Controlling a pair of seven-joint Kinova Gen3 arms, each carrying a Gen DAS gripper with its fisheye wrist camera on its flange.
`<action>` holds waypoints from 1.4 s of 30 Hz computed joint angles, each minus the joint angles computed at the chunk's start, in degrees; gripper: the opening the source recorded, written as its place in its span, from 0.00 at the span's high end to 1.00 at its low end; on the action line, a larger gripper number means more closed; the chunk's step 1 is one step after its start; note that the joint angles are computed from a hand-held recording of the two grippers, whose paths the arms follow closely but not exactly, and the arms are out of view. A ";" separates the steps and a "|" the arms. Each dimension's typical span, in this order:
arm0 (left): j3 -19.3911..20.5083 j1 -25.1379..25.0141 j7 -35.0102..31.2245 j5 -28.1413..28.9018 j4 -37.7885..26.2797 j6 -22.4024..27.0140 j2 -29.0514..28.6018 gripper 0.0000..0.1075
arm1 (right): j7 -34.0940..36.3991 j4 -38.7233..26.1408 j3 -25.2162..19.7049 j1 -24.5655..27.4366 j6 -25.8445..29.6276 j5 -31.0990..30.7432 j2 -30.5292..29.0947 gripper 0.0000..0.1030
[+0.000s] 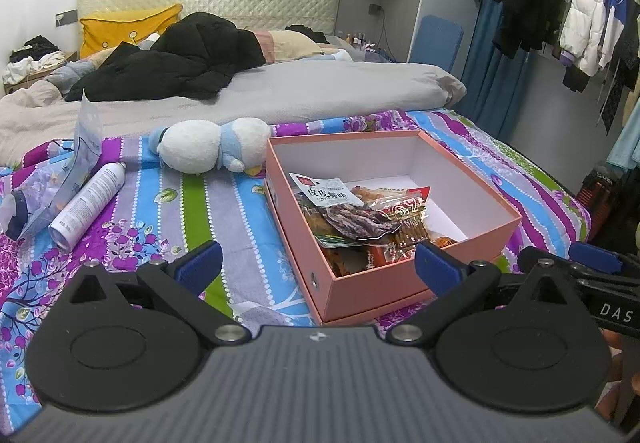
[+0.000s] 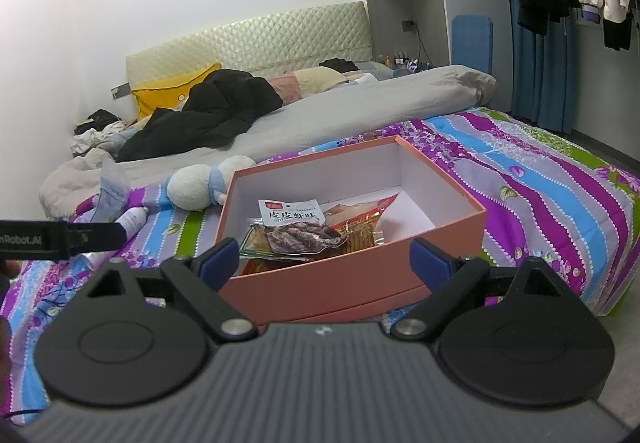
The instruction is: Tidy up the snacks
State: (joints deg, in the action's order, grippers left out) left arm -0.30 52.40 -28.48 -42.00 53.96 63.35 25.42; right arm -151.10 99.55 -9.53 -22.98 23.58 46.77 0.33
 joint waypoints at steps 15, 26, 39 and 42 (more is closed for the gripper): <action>0.13 0.25 0.00 0.22 0.14 -0.21 0.08 0.04 | 0.41 0.07 -0.01 0.20 0.01 -0.74 -0.14 0.09; 0.12 0.39 -0.08 0.56 -0.14 -0.06 0.30 0.04 | 0.13 0.54 0.02 0.48 -0.91 -0.69 -0.22 0.09; 0.20 -0.13 -0.34 1.14 0.27 -1.01 0.08 0.04 | 1.23 0.47 0.00 0.65 -0.96 -1.70 -0.34 0.09; 0.21 -0.09 -0.44 1.14 0.33 -1.14 0.04 0.04 | 0.20 0.74 -0.10 0.77 -1.05 -0.82 -0.48 0.09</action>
